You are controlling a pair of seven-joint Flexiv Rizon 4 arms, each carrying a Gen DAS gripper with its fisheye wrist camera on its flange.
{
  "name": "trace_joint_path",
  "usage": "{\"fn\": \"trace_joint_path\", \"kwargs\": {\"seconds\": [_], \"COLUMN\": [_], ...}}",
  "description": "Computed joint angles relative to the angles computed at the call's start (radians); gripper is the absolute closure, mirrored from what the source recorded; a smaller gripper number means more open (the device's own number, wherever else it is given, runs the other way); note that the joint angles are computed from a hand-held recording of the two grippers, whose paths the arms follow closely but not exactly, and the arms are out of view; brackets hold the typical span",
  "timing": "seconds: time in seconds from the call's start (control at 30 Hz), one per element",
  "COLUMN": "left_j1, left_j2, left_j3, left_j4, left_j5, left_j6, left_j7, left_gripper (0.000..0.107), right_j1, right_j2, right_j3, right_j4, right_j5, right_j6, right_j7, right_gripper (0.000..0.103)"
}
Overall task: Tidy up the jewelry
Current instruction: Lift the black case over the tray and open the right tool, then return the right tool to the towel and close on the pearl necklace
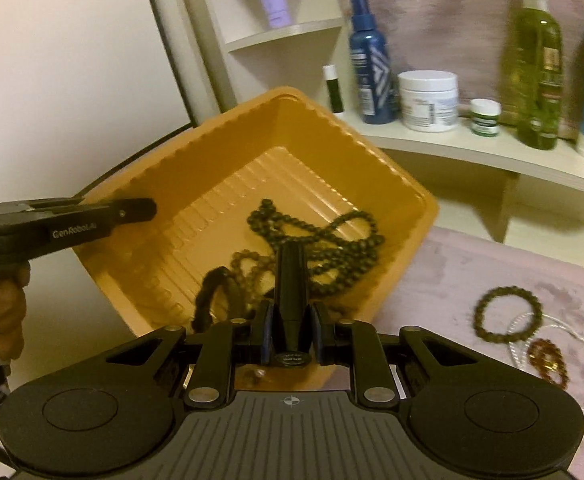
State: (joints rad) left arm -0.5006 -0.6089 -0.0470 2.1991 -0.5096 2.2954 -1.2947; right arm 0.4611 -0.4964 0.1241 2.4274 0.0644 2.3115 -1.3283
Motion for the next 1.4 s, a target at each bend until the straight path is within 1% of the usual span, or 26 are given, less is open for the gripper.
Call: {"fn": "trace_joint_path", "kwargs": {"seconds": [0.07, 0.2, 0.27, 0.4, 0.53, 0.6, 0.67, 0.7, 0.77, 0.87, 0.97, 1.03, 1.17, 1.3, 1.4], "left_j1": [0.000, 0.002, 0.003, 0.004, 0.004, 0.004, 0.004, 0.006, 0.006, 0.007, 0.005, 0.006, 0.006, 0.002, -0.004], "left_j2": [0.000, 0.000, 0.000, 0.001, 0.000, 0.000, 0.001, 0.002, 0.001, 0.000, -0.001, -0.002, -0.004, -0.005, -0.005], "left_j3": [0.000, -0.001, 0.000, 0.000, 0.001, 0.000, 0.001, 0.000, 0.001, 0.000, 0.002, 0.001, 0.002, 0.004, 0.006], "left_j4": [0.000, 0.000, -0.001, -0.001, -0.001, -0.001, 0.000, 0.000, 0.001, 0.001, -0.001, -0.001, -0.002, -0.003, -0.003], "left_j5": [0.000, 0.003, 0.004, 0.008, 0.009, 0.009, 0.009, 0.012, 0.012, 0.014, 0.010, 0.012, 0.011, 0.003, -0.006], "left_j6": [0.000, -0.002, -0.003, -0.004, -0.004, -0.004, -0.005, -0.006, -0.005, -0.004, -0.004, -0.004, -0.002, -0.004, -0.002], "left_j7": [-0.001, -0.003, -0.004, -0.006, -0.007, -0.008, -0.008, -0.009, -0.009, -0.011, -0.009, -0.012, -0.010, -0.007, -0.002], "left_gripper": [0.100, 0.100, 0.100, 0.100, 0.100, 0.100, 0.100, 0.100, 0.100, 0.100, 0.100, 0.100, 0.100, 0.100, 0.100], "right_j1": [0.006, -0.013, -0.042, -0.139, -0.158, -0.175, -0.145, -0.130, -0.112, -0.078, -0.033, 0.023, 0.099, 0.110, 0.094], "right_j2": [-0.005, -0.013, -0.019, -0.052, -0.081, -0.103, -0.106, -0.107, -0.100, -0.086, -0.076, -0.068, -0.068, -0.080, -0.093], "right_j3": [-0.003, 0.009, 0.029, 0.090, 0.095, 0.101, 0.085, 0.077, 0.063, 0.036, 0.002, -0.040, -0.110, -0.152, -0.165], "right_j4": [-0.016, -0.042, -0.049, -0.060, -0.071, -0.077, -0.078, -0.074, -0.062, -0.038, -0.009, 0.007, 0.035, 0.054, 0.067], "right_j5": [-0.003, -0.043, -0.089, -0.253, -0.346, -0.386, -0.341, -0.311, -0.268, -0.163, -0.030, 0.102, 0.310, 0.420, 0.441], "right_j6": [-0.010, -0.018, -0.011, 0.035, 0.066, 0.096, 0.113, 0.131, 0.143, 0.162, 0.169, 0.157, 0.124, 0.091, 0.090], "right_j7": [-0.004, 0.007, 0.024, 0.098, 0.119, 0.139, 0.138, 0.133, 0.129, 0.114, 0.089, 0.050, -0.013, -0.033, -0.038], "right_gripper": [0.083, 0.083, 0.083, 0.083, 0.083, 0.079, 0.048, 0.046, 0.045, 0.045, 0.045, 0.045, 0.045, 0.045, 0.045]}}
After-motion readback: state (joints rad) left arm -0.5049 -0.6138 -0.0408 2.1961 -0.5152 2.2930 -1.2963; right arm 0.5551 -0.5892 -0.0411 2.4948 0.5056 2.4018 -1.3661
